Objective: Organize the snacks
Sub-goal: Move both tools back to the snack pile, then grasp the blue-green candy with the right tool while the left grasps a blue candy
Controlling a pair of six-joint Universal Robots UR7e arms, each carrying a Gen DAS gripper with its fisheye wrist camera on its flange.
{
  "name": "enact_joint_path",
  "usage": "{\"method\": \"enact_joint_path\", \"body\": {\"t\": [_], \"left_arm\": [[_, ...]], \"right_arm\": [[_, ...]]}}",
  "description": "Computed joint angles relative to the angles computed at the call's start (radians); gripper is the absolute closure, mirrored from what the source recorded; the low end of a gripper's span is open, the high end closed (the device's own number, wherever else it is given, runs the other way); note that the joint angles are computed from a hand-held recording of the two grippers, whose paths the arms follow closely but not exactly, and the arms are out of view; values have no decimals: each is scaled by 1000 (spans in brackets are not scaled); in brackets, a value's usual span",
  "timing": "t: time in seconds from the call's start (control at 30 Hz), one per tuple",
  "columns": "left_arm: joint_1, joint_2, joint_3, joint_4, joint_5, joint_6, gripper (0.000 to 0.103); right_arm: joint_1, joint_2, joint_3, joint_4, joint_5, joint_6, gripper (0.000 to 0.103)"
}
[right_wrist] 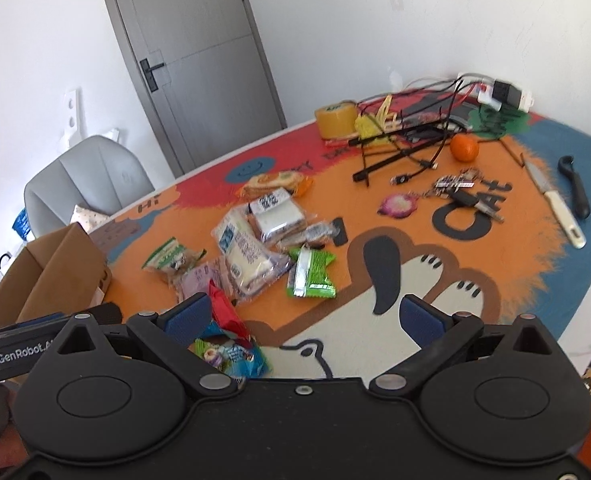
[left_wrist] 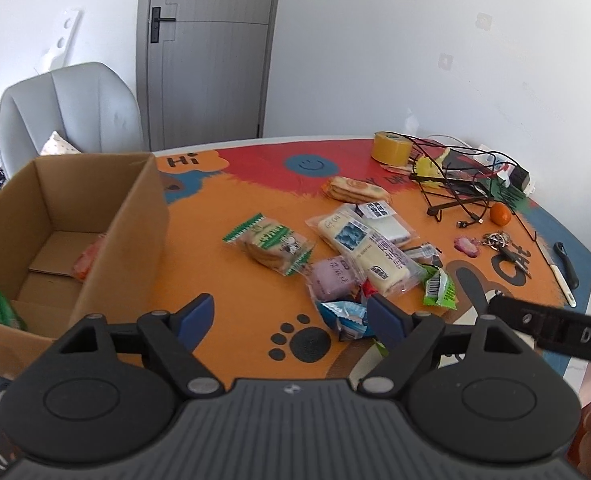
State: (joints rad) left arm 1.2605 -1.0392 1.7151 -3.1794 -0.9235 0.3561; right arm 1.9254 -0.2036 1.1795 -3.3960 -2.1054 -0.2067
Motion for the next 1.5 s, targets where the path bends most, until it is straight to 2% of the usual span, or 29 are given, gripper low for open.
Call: {"method": "enact_joint_path", "body": {"t": [0.2, 0.37, 0.47, 0.7, 0.73, 0.87, 0.97, 1.0, 1.07, 1.33, 1.37, 1.4, 1.43, 1.5], "left_arm": [[17, 17, -20, 14, -26, -6, 30], [30, 17, -23, 35, -40, -18, 31], [35, 22, -28, 47, -41, -22, 31], [45, 33, -39, 58, -56, -31, 31], [46, 35, -41, 58, -58, -31, 31], [48, 47, -53, 67, -60, -32, 31], [48, 61, -64, 68, -62, -27, 31], [48, 67, -69, 70, -63, -27, 31], [49, 78, -80, 74, -70, -24, 31], [55, 124, -115, 88, -71, -24, 31], [56, 128, -120, 90, -71, -26, 34], [58, 132, -124, 93, -72, -29, 37], [59, 135, -128, 97, -73, -32, 38], [62, 138, -130, 98, -78, -37, 45]], "right_arm": [[-11, 10, -16, 79, 35, 25, 10], [-12, 37, -53, 141, 43, 22, 20], [-15, 49, -72, 175, 44, 29, 20], [-25, 61, -83, 191, 66, 23, 33], [-25, 64, -85, 183, 63, 15, 36], [-29, 70, -87, 150, 50, -1, 59], [-41, 55, -72, 142, 64, 22, 74], [-47, 48, -63, 139, 76, 31, 76], [-56, 36, -47, 130, 93, 43, 77], [-63, 22, -30, 111, 72, 45, 75], [-61, 24, -35, 112, 64, 45, 66], [-60, 28, -40, 104, 60, 39, 50], [-60, 35, -46, 83, 59, 20, 44], [-57, 53, -70, 75, 43, -8, 42]]}}
